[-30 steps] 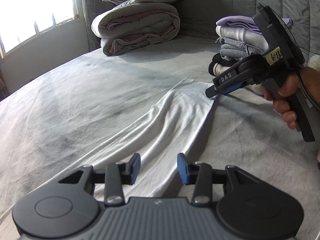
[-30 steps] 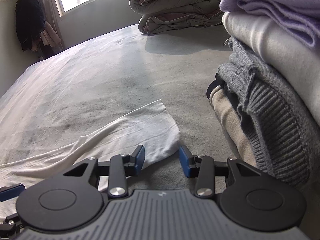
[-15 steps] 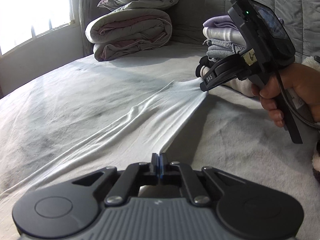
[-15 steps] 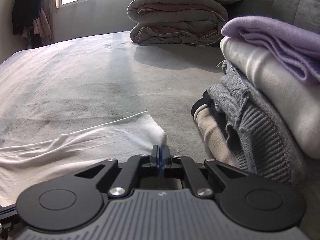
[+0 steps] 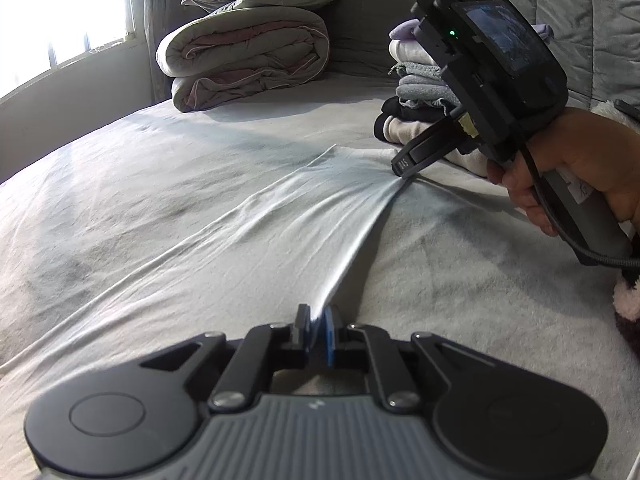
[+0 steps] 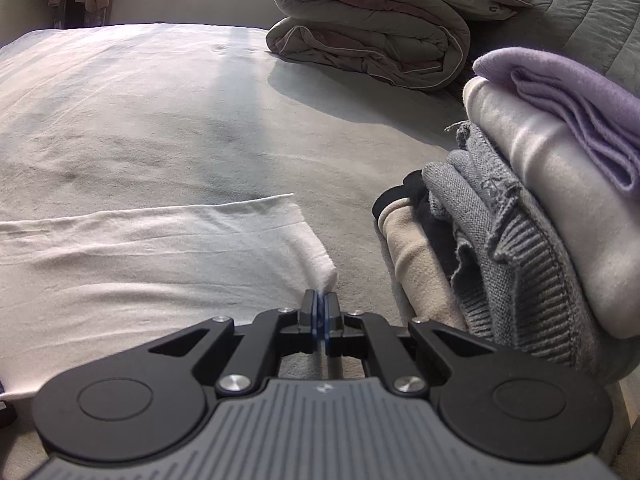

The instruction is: Fold clothes

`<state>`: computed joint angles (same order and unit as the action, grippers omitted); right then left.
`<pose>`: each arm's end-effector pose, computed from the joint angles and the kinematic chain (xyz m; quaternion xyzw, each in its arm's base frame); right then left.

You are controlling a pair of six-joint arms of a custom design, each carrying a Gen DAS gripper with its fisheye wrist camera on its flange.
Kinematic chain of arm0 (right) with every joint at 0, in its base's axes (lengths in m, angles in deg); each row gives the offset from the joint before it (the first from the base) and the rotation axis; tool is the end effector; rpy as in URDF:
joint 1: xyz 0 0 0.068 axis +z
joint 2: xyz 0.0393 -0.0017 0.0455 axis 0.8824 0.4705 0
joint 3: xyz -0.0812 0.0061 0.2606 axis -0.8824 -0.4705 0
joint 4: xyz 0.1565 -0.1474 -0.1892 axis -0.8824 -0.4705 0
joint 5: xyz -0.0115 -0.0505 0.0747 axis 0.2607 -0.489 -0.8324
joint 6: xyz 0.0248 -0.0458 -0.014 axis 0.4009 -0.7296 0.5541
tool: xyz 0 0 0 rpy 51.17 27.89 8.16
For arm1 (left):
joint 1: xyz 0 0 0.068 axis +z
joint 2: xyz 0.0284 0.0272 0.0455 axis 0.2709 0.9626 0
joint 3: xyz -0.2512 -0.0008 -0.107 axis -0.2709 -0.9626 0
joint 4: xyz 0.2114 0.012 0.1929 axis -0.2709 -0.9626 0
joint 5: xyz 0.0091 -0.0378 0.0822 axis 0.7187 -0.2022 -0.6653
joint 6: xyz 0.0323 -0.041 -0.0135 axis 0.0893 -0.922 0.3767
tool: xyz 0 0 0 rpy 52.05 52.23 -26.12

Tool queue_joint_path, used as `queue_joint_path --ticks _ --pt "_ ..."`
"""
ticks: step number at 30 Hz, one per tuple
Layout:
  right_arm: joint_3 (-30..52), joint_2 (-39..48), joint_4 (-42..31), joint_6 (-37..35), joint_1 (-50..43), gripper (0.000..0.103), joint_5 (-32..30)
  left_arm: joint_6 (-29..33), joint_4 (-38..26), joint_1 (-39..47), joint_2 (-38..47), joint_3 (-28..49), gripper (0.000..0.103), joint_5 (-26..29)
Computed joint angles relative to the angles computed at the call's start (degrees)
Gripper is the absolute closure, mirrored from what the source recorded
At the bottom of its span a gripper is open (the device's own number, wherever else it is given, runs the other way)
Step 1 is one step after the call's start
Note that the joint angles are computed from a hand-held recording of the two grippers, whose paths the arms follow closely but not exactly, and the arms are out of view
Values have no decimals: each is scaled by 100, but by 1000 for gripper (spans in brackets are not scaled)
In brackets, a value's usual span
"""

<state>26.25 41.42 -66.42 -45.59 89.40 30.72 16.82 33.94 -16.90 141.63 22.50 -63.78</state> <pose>0.3428 0.1579 0.0241 -0.0398 0.9053 -0.1161 0.4067 0.2554 -0.1604 0.0128 0.2669 0.8534 -0.0789 0.4409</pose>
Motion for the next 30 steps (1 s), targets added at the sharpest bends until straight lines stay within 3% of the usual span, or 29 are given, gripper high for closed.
queue_joint_path --ticks 1,3,4,6,13,18,22,25,29,30 --pt "-18 -15 35 -31 1 96 -29 -110 15 -22 -70 -60 86 -52" --pt "-68 -75 114 -46 2 79 -57 -405 4 -58 -290 -220 48 -139" --pt "-98 -115 157 -34 2 75 -59 -509 109 -88 -410 -368 45 -203" --pt "-203 -212 321 -29 8 55 -42 -634 376 -190 -677 -730 43 -451" --pt "-389 -491 300 580 -214 53 -1124 -124 142 -101 -1490 -1654 43 -1128" --pt "-359 -726 -185 1366 -282 53 -1750 281 542 577 -1290 -1943 48 -786" --pt "-390 -1029 -611 1748 -84 53 -1960 148 267 980 -1516 -1980 57 -385" --pt "-492 -1177 -738 2157 60 53 -2221 38 21 1207 -1690 -2012 70 -78" --pt "-451 -954 -754 2782 340 70 -2030 -5 336 1368 -1461 -2087 102 213" --pt "-427 -863 -706 2845 436 79 -1841 -14 398 1358 -1446 -2115 102 220"
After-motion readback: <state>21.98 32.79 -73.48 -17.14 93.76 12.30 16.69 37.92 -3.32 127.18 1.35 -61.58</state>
